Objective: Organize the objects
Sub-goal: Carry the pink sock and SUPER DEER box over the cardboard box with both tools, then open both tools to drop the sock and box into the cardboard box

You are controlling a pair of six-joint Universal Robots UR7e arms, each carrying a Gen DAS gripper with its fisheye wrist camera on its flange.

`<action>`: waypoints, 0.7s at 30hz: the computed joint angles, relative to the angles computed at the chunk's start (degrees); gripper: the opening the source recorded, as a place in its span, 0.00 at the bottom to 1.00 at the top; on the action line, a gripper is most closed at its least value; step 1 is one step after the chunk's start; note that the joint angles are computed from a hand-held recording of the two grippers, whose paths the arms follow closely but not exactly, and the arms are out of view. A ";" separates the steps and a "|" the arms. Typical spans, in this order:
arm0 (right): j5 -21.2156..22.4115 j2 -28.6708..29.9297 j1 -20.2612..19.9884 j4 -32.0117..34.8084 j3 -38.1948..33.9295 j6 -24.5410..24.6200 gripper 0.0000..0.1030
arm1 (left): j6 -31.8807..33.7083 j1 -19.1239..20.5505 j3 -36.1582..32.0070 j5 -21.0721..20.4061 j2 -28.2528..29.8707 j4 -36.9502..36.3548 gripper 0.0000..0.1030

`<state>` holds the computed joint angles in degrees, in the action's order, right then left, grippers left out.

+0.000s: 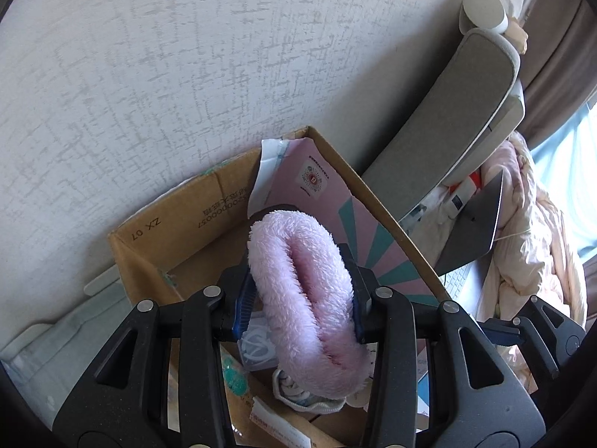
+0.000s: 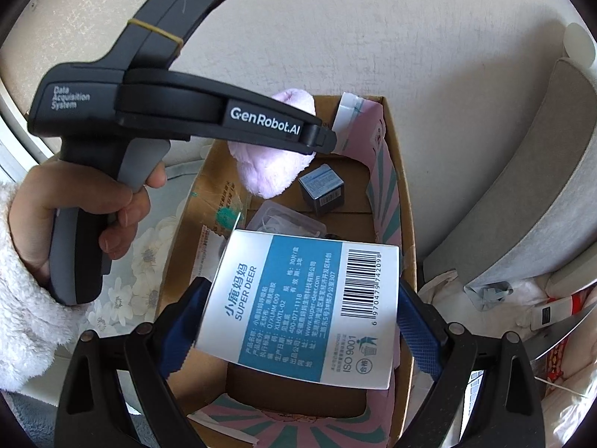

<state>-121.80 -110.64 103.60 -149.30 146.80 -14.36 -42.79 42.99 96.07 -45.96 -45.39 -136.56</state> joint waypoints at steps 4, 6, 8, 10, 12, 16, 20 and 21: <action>0.20 0.59 -1.49 -0.09 -0.09 0.58 0.91 | -0.89 0.47 -1.68 0.11 1.08 2.05 0.37; 0.01 0.84 -1.96 -0.11 -0.08 0.99 0.91 | -1.21 0.57 -2.43 0.07 1.53 3.62 0.53; 0.06 0.84 -2.44 -0.96 0.23 1.19 0.91 | -0.68 0.58 -2.68 0.36 1.84 3.95 1.00; 0.69 0.57 -2.80 -1.81 0.57 1.17 0.92 | 0.14 0.32 -2.19 1.18 1.93 2.33 1.00; 0.64 0.87 -2.73 -1.45 0.43 0.96 0.94 | 0.12 0.44 -2.90 0.91 2.28 3.02 1.00; -0.78 1.56 -1.80 -1.69 0.50 1.65 0.95 | -0.04 0.07 -3.82 1.41 3.23 3.83 1.00; -0.22 0.94 -1.99 -1.27 0.73 2.30 0.99 | 0.18 -0.22 -4.25 1.54 3.63 4.29 1.00; -0.43 0.83 -1.77 -1.00 0.61 2.51 0.99 | 0.27 -0.27 -3.87 1.50 3.08 4.38 1.00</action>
<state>-122.23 -109.81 101.83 -150.29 147.41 -11.86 -42.52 42.71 92.19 -44.47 -42.31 -132.18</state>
